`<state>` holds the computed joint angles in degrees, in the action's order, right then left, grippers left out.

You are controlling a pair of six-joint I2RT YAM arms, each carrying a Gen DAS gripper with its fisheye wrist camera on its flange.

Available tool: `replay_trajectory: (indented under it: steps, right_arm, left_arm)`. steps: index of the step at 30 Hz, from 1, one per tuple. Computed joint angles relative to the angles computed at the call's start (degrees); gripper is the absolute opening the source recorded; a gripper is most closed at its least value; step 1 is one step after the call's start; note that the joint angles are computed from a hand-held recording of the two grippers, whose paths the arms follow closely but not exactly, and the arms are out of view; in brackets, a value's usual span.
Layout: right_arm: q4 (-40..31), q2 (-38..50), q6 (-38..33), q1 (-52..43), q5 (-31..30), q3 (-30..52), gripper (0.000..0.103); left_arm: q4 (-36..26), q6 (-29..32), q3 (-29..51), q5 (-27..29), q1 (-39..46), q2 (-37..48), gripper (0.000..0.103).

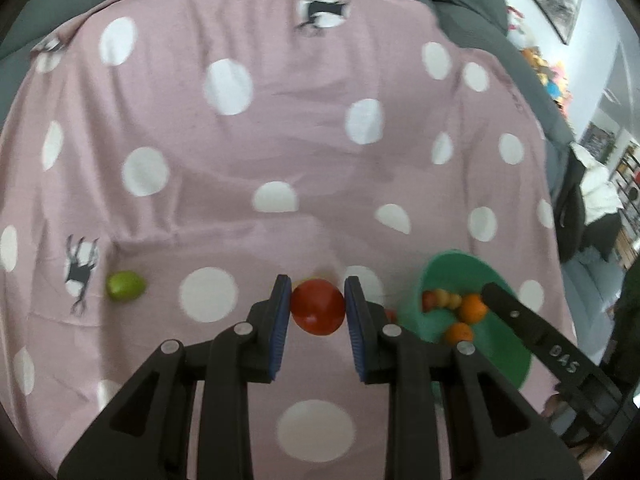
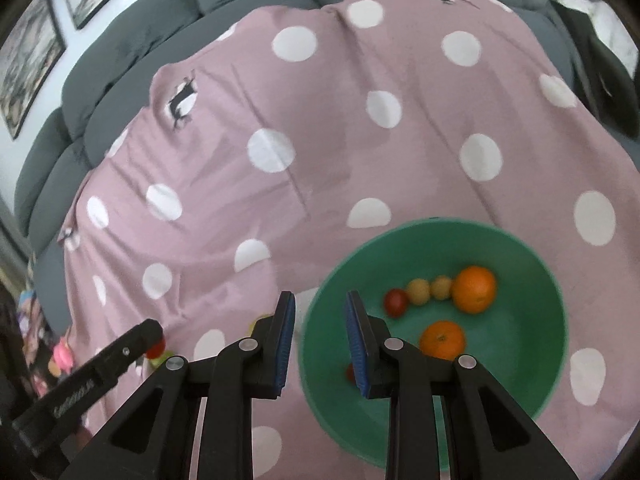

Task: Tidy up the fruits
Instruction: 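Carry both tomatoes over the bowl and open both grippers, then move the right gripper to the red tomato beside the bowl and grasp it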

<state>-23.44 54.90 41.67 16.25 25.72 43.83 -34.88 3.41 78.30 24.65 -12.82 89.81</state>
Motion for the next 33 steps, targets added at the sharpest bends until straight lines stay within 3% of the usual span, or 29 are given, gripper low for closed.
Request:
replay_trajectory:
  steps: [5,12,21,22,26,33]
  right_arm:
    - [-1.54,-2.01,1.51,1.08,3.00,-0.32,0.029]
    - [-5.12,-7.45,3.95,-3.75,1.52,-2.41,0.029]
    - [-8.59,-15.85,5.94,-10.62,-0.32,-5.13,0.029]
    - [-8.43,-16.32,6.06,-11.44,-0.98,-5.45,0.029]
    - [-8.20,-14.90,6.25,-12.43,-2.17,-5.30,0.029]
    - [-6.77,-12.66,4.95,-8.85,-2.05,-4.00,0.029]
  left_arm:
    - [-1.68,0.82,0.13,3.80,-0.37,-1.38,0.027]
    - [-3.97,-1.58,2.53,8.61,-7.08,0.18,0.027]
    - [-3.90,-2.01,2.87,6.86,-17.12,4.57,0.027]
    - [-3.81,-2.40,2.88,6.84,-17.90,4.85,0.028]
    - [-3.85,-2.80,2.51,7.02,-18.70,4.54,0.057]
    - [-4.19,-0.87,1.63,3.84,-12.13,2.58,0.064]
